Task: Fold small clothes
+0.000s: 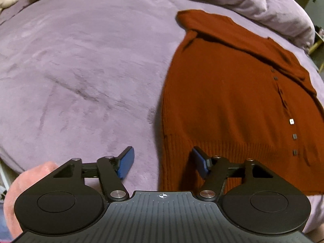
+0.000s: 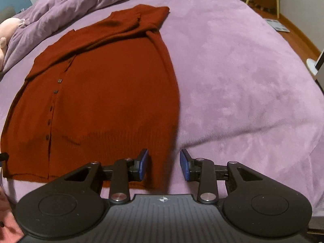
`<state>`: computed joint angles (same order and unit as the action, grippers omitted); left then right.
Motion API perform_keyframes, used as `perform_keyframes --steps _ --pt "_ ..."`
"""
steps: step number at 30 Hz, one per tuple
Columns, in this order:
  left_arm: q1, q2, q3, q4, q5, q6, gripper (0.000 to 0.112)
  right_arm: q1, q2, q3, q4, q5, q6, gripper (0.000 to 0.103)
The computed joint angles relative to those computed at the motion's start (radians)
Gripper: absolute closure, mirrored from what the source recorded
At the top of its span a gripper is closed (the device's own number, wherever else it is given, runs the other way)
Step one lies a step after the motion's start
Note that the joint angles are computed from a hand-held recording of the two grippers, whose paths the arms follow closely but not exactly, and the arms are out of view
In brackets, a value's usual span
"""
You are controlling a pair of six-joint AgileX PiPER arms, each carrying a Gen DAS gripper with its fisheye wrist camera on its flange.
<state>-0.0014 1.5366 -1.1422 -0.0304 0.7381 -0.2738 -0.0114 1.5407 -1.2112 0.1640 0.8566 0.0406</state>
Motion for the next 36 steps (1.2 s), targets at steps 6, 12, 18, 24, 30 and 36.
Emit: perform_keyframes --steps 6,12,18,24,30,36 --pt "0.034 0.002 -0.001 -0.076 0.009 0.085 0.067 -0.039 0.035 -0.005 0.101 0.034 -0.048 0.073" --pt "0.074 0.032 -0.046 -0.151 0.078 0.220 0.074 -0.064 0.058 -0.026 0.150 0.077 -0.095 0.087" --pt "0.116 0.054 -0.075 -0.248 0.114 0.305 0.103 -0.145 0.086 -0.041 0.317 0.126 -0.195 0.097" --pt "0.156 0.055 -0.148 -0.388 0.103 0.350 0.105 -0.295 0.158 -0.061 0.707 0.200 -0.311 0.098" --pt "0.144 0.176 -0.371 -0.418 0.043 0.287 0.105 -0.229 0.283 -0.268 0.788 0.093 -0.306 0.098" --pt "0.031 0.374 -0.605 -0.110 0.004 -0.010 0.103 -0.093 0.446 -0.522 0.490 -0.084 -0.117 0.098"
